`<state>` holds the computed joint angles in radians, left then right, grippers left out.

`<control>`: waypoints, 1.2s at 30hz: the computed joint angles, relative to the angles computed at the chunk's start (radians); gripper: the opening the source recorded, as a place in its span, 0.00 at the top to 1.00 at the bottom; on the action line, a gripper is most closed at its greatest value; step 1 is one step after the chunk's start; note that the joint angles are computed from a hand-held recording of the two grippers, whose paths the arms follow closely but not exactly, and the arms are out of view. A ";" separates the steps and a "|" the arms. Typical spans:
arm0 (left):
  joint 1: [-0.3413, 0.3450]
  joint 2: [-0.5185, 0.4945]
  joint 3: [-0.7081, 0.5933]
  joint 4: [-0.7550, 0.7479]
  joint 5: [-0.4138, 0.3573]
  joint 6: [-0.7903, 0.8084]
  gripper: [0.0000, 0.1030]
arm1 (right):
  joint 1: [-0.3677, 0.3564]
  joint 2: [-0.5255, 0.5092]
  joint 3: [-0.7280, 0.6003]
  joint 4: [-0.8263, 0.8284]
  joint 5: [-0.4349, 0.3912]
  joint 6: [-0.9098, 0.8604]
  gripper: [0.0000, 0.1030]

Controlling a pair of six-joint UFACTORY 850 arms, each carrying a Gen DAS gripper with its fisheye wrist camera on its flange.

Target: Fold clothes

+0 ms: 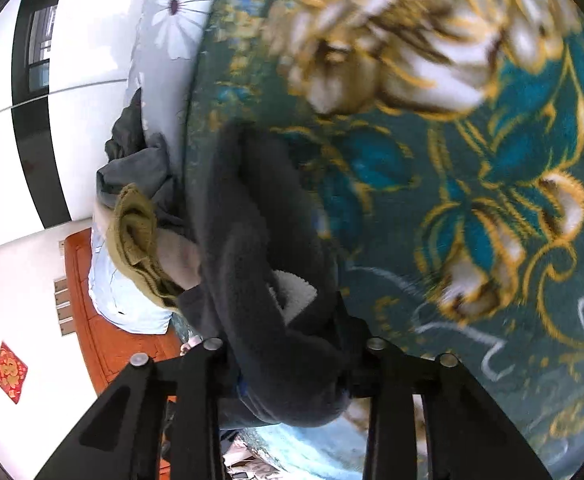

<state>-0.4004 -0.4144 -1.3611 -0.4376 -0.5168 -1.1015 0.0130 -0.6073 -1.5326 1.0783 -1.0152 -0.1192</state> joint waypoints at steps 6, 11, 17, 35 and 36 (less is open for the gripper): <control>-0.017 0.071 -0.128 0.213 -0.224 -0.100 0.65 | 0.012 0.033 -0.103 -0.060 -0.102 0.068 0.72; -0.039 0.164 -0.110 0.249 -0.337 -0.118 0.65 | 0.010 0.079 -0.110 -0.094 -0.202 0.079 0.72; -0.034 0.299 0.001 0.225 -0.380 -0.140 0.65 | 0.017 0.166 -0.039 -0.126 -0.271 0.070 0.72; 0.509 0.640 0.290 -0.081 -0.548 0.581 0.66 | 0.414 0.399 0.079 -0.184 0.038 0.372 0.73; 0.555 0.645 0.281 -0.079 -0.580 0.614 0.66 | 0.446 0.398 0.074 -0.179 0.060 0.401 0.73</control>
<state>0.1550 0.2306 -1.0806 -0.5163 -1.0968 -0.4880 0.4594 -0.2097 -1.4587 0.8996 -0.9554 0.2822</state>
